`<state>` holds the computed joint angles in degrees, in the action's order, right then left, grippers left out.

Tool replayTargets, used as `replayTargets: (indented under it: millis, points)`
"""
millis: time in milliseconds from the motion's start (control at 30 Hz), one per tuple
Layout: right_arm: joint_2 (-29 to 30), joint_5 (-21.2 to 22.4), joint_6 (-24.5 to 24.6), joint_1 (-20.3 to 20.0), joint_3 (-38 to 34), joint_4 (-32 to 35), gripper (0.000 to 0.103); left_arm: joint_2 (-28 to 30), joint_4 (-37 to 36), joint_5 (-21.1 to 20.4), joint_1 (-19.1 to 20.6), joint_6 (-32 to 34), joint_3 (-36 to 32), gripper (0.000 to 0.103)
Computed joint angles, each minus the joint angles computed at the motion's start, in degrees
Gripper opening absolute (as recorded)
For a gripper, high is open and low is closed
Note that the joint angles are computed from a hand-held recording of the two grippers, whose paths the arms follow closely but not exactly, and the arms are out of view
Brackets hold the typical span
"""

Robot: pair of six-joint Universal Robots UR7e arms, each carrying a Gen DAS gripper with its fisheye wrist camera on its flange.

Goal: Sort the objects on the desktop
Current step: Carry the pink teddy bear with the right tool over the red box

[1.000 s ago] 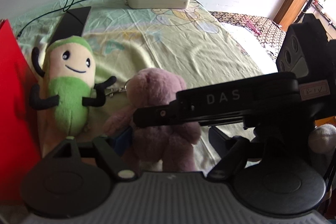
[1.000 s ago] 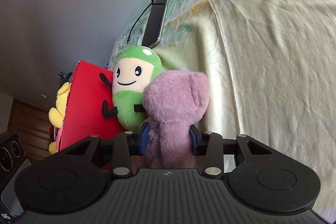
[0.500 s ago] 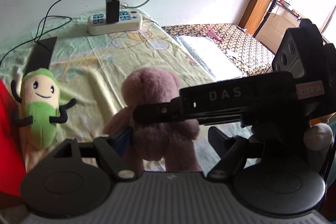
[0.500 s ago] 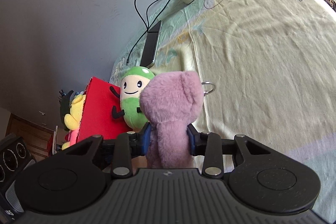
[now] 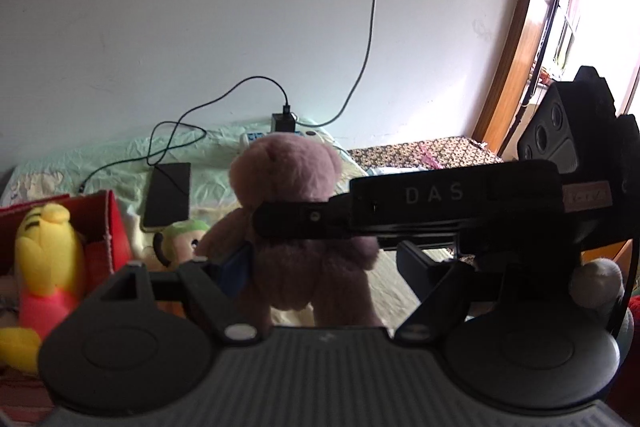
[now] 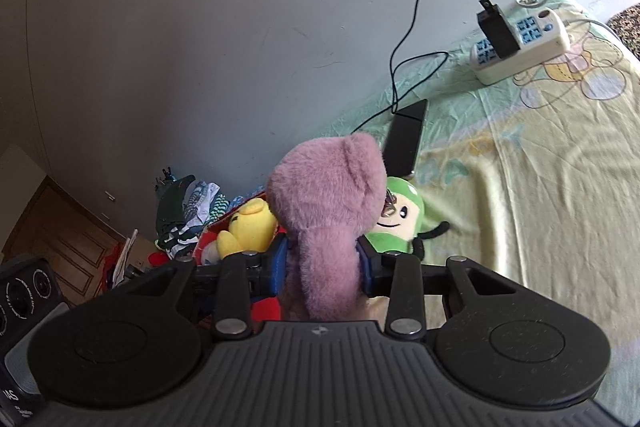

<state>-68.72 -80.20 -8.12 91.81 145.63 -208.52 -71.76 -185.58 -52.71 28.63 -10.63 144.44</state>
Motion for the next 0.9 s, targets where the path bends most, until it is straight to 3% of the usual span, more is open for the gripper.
replayTargets:
  millis: [300,533,667,900]
  points:
    - [11.25,-7.53,3.82,12.6,-9.25,-3.35,0.038,-12.84,2.44,-1.34,5.81,6.74,1.84,0.08]
    - [18.63,-14.86,4.03,19.76,-15.49,-5.86,0.038,-17.57,3.24,-7.38,12.18,10.41,0.82,0.085]
    - [21.56,-19.99,3.43,22.46,-18.16,-6.24,0.037,-19.03,3.63,-10.86,14.75,11.53,0.37,0.086]
    - [23.98,-19.37,4.54,23.84,-21.9,-4.46,0.037,-23.01,3.4,-10.64,17.32,14.63,-0.01,0.086]
